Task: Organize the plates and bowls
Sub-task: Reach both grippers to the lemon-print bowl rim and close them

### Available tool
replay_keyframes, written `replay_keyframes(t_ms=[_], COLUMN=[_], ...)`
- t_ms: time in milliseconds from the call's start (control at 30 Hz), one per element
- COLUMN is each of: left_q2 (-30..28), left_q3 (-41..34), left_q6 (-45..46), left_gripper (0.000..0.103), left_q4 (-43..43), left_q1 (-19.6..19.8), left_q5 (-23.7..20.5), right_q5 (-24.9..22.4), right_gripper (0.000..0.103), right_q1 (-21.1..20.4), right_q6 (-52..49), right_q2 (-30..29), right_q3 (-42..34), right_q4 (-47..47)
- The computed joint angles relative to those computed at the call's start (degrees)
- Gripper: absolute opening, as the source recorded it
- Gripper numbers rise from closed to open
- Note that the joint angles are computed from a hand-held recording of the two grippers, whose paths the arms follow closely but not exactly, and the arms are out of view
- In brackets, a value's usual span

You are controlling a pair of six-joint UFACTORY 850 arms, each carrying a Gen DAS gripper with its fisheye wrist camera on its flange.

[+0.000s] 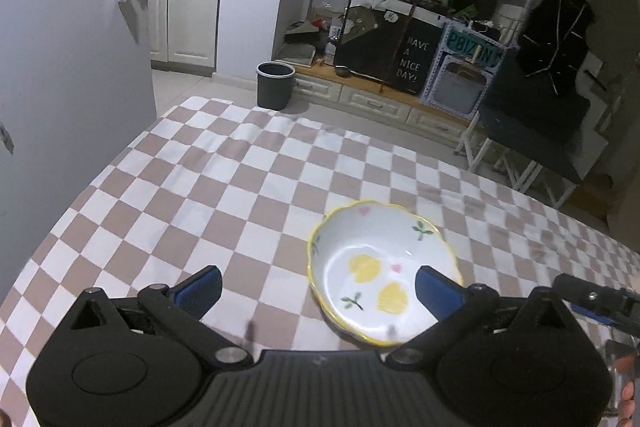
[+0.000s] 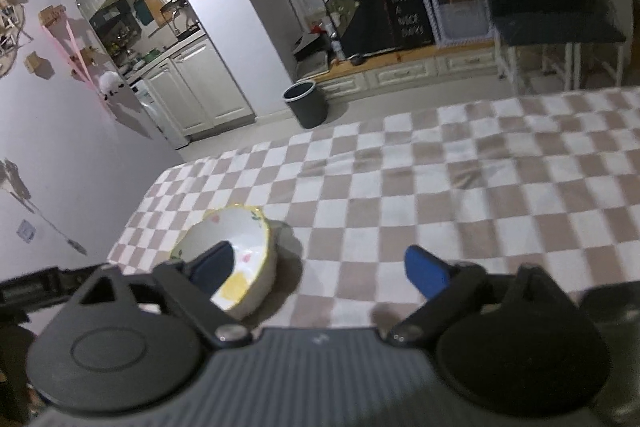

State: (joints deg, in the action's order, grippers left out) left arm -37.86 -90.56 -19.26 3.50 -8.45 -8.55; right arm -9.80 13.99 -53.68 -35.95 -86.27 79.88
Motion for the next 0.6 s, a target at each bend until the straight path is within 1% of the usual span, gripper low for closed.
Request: replay_keyframes(t_ms=[33,67,100,133,167,233,267,300,400,467,600], left_q2=[-0.7,-1.3,-1.9,-2.4,-2.9,-4.2,-4.9,-5.7,-8.1,-9.4,-11.3], left_q3=[-0.6,-1.3,-1.7,-2.2,-2.6,-3.8,-4.6,-5.5,-8.4,-9.9,-12.1], left_q6=[-0.3,-0.7,-1.8,-2.6,-1.5,5.6,7.2,7.2,7.6,8.5,6.1], left_gripper=[0.095,0.091,0.083,0.08,0.076,0.074,0.07,0.065,0.055,0.051,0.044], left_q4=[0.4,0.8,1.9,2.9,2.0,-4.3,-5.6,-5.3,-4.9,-5.5,-2.7], left_q1=[0.1,0.1,0.1,0.2,0.2,0.3,0.3,0.3,0.1,0.1,0.1], left_q5=[0.0,0.0,0.2,0.6,0.7,0.7,0.2,-0.6,-3.1,-4.2,-5.5], right_q5=[-0.6,-1.1,-1.7,-2.7,-4.0,-5.2,-5.6,-5.9,-7.5,-8.3,-9.5], right_gripper=[0.084,0.082,0.079,0.076,0.074,0.071,0.071,0.067,0.056,0.052,0.045], right_q1=[0.0,0.0,0.0,-0.1,-0.2,-0.1,-0.1,-0.1,-0.1,0.1,-0.1], right_q6=[0.9,2.1,3.5,3.8,4.2,7.5,9.0,9.4,11.8,13.7,15.3], right_q2=[-0.8,-1.8,-3.0,-3.8,-4.9,-6.2,-6.9,-7.2,-9.0,-10.3,-11.7], right_q3=[-0.8,-1.8,-2.9,-3.6,-4.6,-6.0,-6.9,-7.2,-9.6,-11.4,-13.3], right_q4=[-0.4,-1.0,-1.8,-1.7,-1.7,-4.5,-5.8,-6.0,-7.2,-9.3,-10.2])
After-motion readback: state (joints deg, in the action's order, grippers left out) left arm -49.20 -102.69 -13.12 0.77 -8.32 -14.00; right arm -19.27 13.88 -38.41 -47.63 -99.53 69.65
